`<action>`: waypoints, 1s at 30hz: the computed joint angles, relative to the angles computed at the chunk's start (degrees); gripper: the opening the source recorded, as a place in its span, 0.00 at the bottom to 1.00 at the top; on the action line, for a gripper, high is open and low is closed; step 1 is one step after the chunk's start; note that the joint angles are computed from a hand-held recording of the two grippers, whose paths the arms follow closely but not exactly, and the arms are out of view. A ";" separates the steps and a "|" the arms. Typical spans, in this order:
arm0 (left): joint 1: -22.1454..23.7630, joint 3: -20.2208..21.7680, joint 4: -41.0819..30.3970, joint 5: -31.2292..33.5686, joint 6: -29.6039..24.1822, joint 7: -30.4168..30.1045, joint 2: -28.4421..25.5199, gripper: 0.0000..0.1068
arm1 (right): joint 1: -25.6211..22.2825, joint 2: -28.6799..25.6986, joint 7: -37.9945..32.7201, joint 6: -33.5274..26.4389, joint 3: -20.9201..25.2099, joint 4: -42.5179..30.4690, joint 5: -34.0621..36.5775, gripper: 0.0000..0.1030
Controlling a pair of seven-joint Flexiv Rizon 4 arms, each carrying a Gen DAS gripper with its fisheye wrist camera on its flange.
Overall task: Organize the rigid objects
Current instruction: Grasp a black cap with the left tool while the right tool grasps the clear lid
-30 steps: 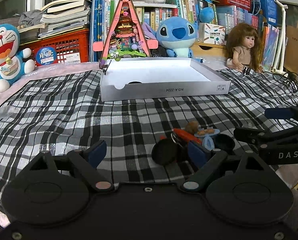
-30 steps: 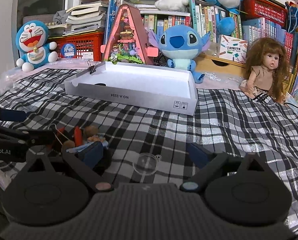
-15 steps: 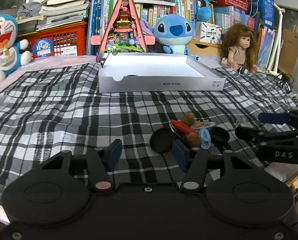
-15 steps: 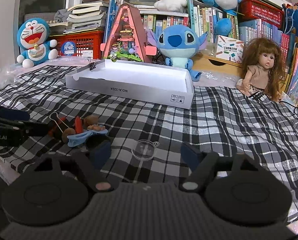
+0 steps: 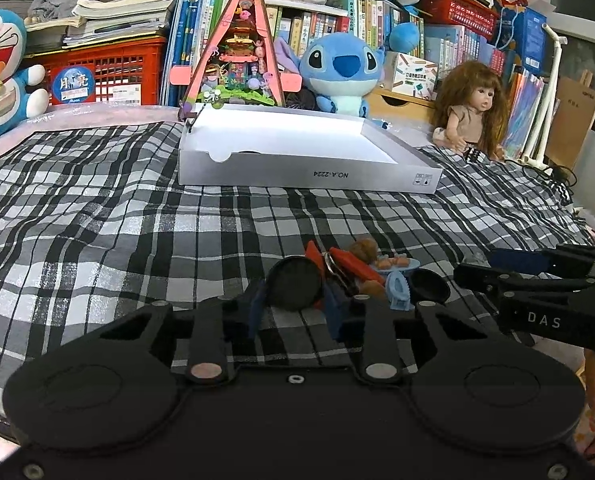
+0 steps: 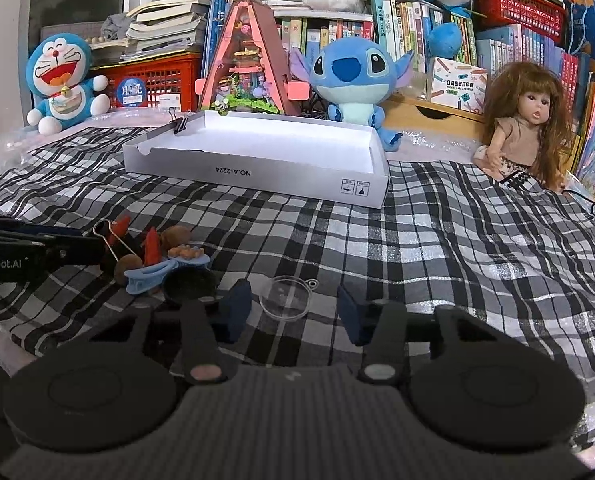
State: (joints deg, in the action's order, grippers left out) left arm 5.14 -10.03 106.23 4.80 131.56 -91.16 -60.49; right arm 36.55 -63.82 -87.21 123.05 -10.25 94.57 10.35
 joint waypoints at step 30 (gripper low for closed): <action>-7.19 5.32 -1.75 -10.66 6.94 2.67 -1.84 0.28 | 1.72 -1.43 1.02 -0.17 -1.65 -1.57 2.57 0.36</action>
State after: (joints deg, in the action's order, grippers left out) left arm -2.05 -4.71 104.49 -5.86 138.50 -88.48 -62.33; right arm 38.27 -65.25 -86.19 122.88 -11.91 93.00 12.92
